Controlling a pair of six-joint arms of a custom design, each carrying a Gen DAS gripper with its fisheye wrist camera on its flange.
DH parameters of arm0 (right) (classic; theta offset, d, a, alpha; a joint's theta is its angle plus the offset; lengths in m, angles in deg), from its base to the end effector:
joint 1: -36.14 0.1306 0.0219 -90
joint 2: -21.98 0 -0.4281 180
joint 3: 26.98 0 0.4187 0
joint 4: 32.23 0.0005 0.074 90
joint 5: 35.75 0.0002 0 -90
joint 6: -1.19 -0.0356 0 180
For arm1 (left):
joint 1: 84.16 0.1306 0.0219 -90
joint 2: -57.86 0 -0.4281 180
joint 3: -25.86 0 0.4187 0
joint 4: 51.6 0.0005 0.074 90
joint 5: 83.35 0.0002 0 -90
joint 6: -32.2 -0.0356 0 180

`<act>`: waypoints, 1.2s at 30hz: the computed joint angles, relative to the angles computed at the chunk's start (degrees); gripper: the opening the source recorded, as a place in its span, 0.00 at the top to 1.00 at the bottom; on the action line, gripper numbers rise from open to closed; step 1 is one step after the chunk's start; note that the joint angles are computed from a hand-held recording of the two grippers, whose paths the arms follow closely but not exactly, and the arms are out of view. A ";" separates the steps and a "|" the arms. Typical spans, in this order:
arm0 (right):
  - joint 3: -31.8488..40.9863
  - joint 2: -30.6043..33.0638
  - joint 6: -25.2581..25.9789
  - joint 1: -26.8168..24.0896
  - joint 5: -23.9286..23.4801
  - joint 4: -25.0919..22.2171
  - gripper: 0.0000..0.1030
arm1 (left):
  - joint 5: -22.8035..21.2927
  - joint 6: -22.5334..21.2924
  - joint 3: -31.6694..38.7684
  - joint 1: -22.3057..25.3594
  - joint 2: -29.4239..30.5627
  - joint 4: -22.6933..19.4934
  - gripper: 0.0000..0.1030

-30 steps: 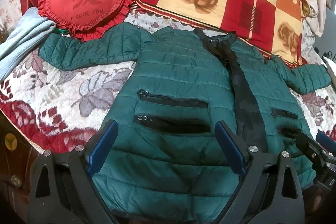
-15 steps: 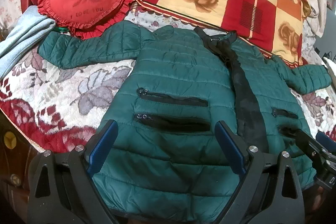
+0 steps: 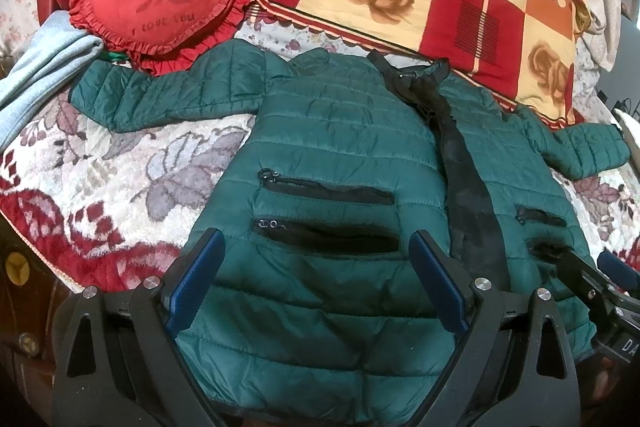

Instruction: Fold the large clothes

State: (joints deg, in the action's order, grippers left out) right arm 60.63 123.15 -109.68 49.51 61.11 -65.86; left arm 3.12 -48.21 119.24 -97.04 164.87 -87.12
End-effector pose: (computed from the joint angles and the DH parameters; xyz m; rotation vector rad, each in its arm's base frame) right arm 0.5712 0.1309 0.3721 0.2124 2.3818 0.1389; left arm 0.6102 -0.1378 0.3583 0.0419 2.4287 -0.1028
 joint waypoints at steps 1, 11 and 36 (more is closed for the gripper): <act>0.17 0.12 -0.12 0.09 -0.05 0.04 0.00 | 0.08 0.03 0.06 0.01 0.05 -0.03 0.09; 1.13 0.57 -1.30 -0.15 -1.52 -0.91 0.00 | 0.02 -0.30 0.16 -0.19 0.19 -0.08 0.09; 6.91 4.28 3.01 0.14 0.35 -3.98 0.00 | 0.17 -0.52 3.07 0.40 2.48 -0.10 0.09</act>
